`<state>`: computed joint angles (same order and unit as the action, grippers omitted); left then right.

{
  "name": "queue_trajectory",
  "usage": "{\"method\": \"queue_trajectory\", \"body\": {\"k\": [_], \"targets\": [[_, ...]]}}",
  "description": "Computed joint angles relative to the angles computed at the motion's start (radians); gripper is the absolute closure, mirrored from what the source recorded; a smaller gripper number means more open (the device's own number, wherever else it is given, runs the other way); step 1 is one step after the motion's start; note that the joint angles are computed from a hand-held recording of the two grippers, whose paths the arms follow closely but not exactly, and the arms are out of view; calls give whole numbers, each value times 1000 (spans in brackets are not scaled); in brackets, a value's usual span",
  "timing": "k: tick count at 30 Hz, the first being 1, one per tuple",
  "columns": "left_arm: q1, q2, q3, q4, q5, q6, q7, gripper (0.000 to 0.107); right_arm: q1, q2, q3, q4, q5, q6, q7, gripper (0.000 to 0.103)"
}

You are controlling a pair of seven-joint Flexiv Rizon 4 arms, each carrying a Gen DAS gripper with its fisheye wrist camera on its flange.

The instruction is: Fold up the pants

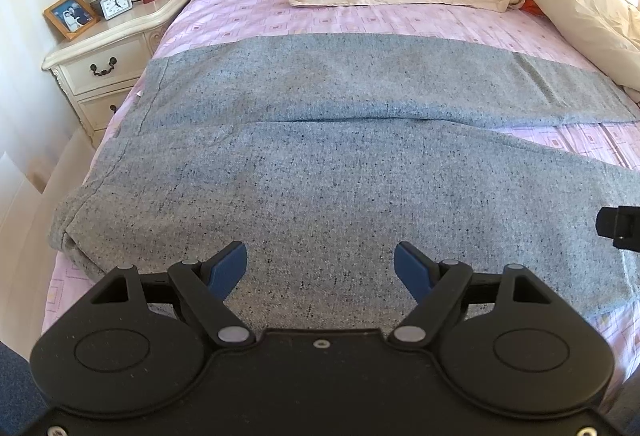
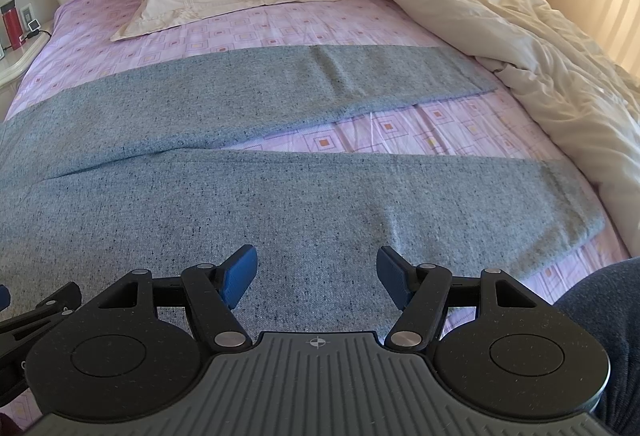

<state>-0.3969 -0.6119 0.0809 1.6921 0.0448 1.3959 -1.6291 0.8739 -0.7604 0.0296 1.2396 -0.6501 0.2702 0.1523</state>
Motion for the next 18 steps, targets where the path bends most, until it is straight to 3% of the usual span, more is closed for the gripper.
{"method": "queue_trajectory", "body": {"k": [18], "targets": [[-4, -1, 4, -5, 7, -6, -10, 26, 1, -4, -1, -6, -1, -4, -5, 38]]}}
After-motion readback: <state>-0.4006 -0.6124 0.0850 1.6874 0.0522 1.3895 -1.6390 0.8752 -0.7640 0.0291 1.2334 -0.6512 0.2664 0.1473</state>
